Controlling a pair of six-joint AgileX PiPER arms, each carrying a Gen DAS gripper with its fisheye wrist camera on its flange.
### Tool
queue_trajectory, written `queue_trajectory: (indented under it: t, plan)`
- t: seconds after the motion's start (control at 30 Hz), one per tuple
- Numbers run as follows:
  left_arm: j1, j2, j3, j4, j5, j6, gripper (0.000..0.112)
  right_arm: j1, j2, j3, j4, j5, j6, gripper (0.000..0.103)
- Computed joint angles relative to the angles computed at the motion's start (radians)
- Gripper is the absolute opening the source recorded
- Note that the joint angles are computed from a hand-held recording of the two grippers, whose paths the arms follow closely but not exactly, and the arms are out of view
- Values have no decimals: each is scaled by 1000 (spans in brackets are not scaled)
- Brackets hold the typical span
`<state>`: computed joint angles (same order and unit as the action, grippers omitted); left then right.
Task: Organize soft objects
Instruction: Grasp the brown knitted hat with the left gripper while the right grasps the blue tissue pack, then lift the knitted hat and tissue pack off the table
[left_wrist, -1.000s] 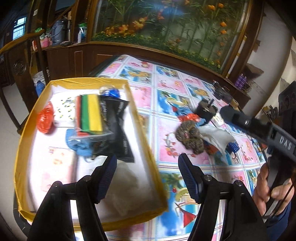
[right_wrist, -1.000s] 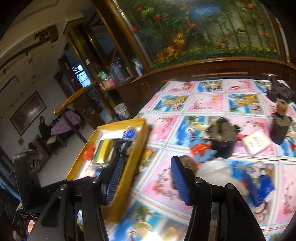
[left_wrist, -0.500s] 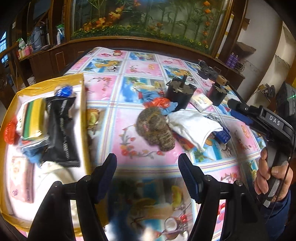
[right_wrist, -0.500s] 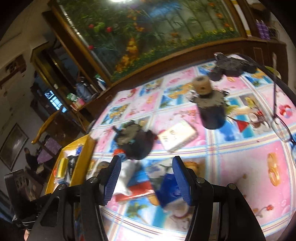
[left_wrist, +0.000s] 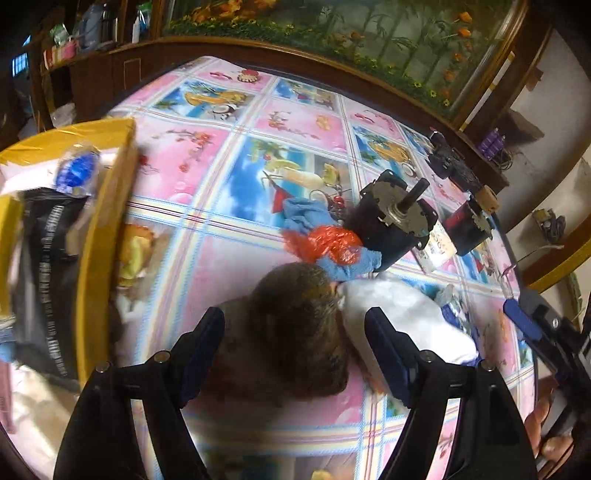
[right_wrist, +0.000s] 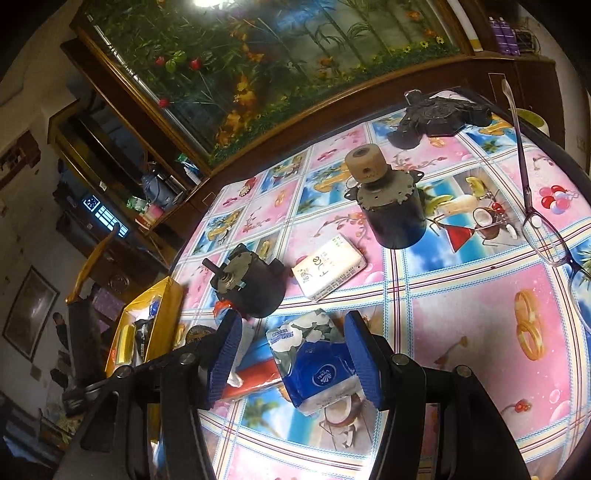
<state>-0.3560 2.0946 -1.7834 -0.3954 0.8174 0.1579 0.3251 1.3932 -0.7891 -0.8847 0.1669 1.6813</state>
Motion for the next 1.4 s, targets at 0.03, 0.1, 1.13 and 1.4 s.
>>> queue_trajectory:
  t: [0.03, 0.1, 1.13, 1.4]
  plan:
    - [-6, 10, -4, 15, -13, -24, 77, 2, 3, -3, 23, 7, -24, 62]
    - [-7, 5, 30, -10, -60, -10, 59, 8, 13, -15, 87, 33, -91, 62]
    - [-6, -94, 237, -112, -318, 226, 52, 79, 154, -136, 160, 277, -268, 58]
    - [-12, -136, 291, -151, -388, 280, 52, 85, 102, -98, 41, 263, -113, 59]
